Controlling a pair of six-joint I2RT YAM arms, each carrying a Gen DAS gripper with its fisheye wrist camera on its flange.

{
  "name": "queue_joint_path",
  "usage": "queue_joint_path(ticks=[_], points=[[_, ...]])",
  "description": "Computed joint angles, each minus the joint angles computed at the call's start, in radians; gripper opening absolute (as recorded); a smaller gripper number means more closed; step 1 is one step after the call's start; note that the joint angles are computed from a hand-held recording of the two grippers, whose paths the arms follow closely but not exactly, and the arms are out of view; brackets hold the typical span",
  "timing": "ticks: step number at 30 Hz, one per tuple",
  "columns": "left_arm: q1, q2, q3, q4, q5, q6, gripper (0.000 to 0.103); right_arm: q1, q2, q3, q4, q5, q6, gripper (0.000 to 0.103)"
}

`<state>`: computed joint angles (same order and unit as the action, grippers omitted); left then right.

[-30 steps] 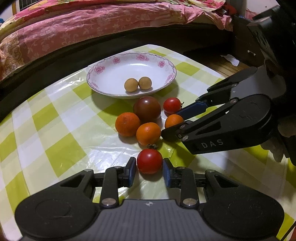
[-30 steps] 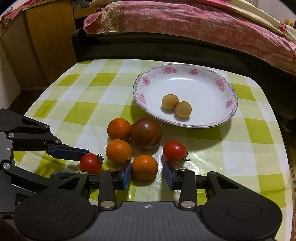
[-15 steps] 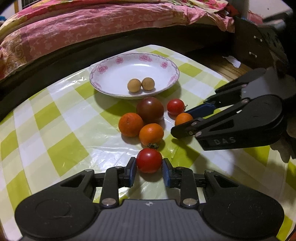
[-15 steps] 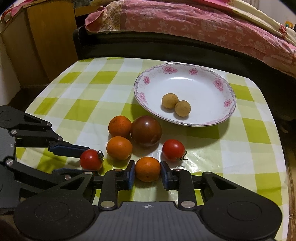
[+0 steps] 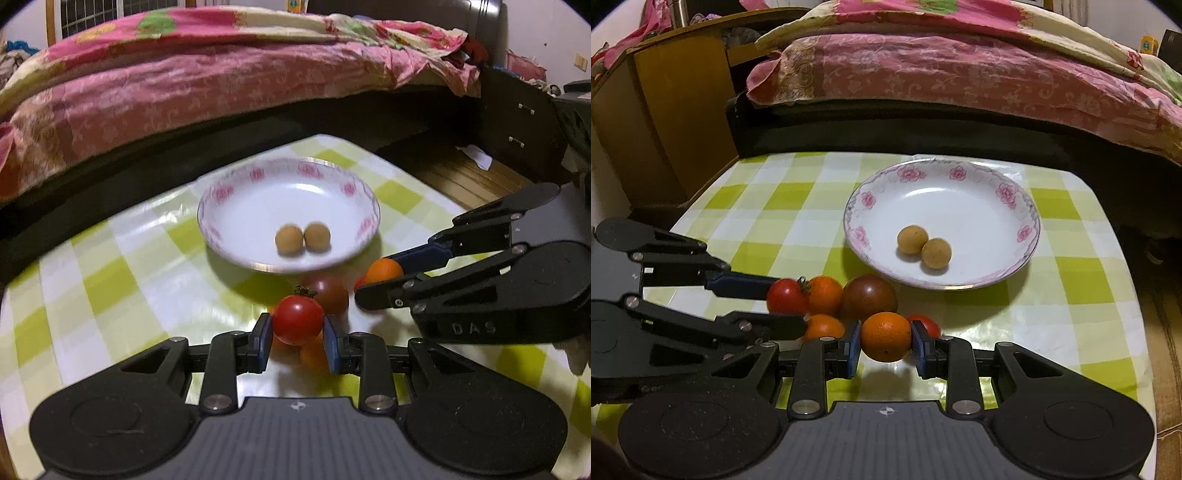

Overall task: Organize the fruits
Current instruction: 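Carry the cherry tomato and small orange over the plate with both tools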

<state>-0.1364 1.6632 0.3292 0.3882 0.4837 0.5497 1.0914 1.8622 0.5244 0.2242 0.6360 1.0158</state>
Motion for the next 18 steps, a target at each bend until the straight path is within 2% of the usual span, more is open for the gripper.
queue_joint_path(ticks=[8, 18], points=[[-0.105, 0.062, 0.072, 0.089, -0.069, -0.08, 0.037, -0.071, -0.051, -0.031, 0.021, 0.037, -0.059, 0.025], [-0.139, 0.202, 0.15, 0.157, -0.124, -0.102, 0.037, -0.184, 0.024, -0.021, 0.129, 0.011, -0.179, 0.025]])
